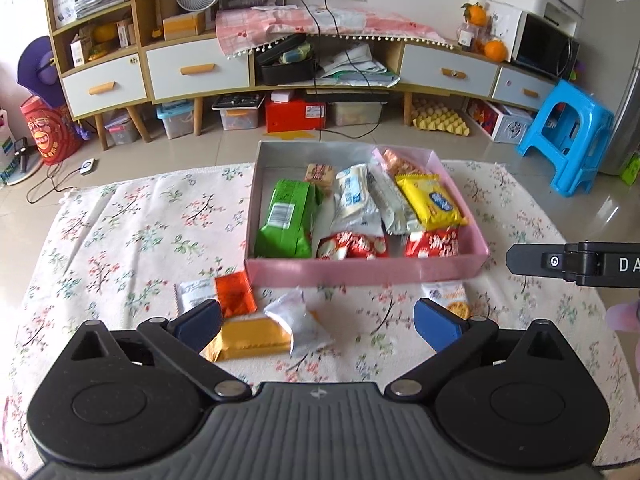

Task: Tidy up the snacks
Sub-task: 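Move both open tools back over the remaining snacks, then grasp the gold bar with the left tool while the right tool grasps the silver wrapped pack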

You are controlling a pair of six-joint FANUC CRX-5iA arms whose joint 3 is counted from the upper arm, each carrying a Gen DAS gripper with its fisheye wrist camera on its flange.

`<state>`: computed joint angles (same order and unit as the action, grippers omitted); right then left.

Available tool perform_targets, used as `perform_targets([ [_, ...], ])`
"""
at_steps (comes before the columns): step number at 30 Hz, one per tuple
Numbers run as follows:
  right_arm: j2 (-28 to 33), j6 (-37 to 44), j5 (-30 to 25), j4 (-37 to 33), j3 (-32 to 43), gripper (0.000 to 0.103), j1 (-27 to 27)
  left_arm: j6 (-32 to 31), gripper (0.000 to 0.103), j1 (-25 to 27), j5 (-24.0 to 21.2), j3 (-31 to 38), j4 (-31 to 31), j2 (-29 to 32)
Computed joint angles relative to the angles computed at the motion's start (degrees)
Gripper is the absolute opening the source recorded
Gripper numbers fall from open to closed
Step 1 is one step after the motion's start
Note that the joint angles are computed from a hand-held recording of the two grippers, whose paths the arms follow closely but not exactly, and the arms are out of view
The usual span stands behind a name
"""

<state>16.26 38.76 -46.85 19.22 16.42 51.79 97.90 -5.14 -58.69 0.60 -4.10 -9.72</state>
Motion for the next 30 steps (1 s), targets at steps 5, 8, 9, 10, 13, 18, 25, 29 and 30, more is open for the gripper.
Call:
perform_targets([
  [5,-0.15,-0.41,-2.14,3.96,-1.65,0.093,1.93,1.06,0.103,-0.90,-1.25,-1.12,-3.04,-1.69],
  [8,-0.53,-1.16,-2.19,5.06,-3.33,0.094,2.45,1.87,0.103,-0.74,-0.62,-2.99,-4.24,-3.24],
  [9,-0.76,-1.72,-1.92,5.27,-4.13,0.094,2.50,2.64,0.103,-0.68,0.07,-4.01,-4.93,-3.99],
  [10,-0.98,-2.46,-1.62,5.53,-4.97,0.094,2.52,3.47,0.103,-0.68,0.74,-4.91,-5.78,-4.67],
  [13,-0.60,-3.77,-3.03,6.28,-5.72,0.094,2.88,3.22,0.103,-0.60,0.62,-5.85,-7.74,-5.45],
  [18,0.63,-3.31,-4.89,9.95,-6.45,0.094,4.13,-1.29,0.103,2.18,3.42,-9.35,-8.25,-7.38],
  [25,2.18,0.10,-2.26,11.75,-6.95,0.094,4.66,-8.35,0.102,8.16,8.16,-13.79,-2.42,-8.16],
  [29,4.17,2.12,-0.01,8.67,-3.93,0.094,4.57,-15.37,0.099,11.32,11.84,-16.67,3.70,-8.19],
  [30,4.87,2.90,0.38,7.17,-2.58,0.094,4.51,-17.10,0.096,11.99,12.29,-17.24,5.36,-8.01],
])
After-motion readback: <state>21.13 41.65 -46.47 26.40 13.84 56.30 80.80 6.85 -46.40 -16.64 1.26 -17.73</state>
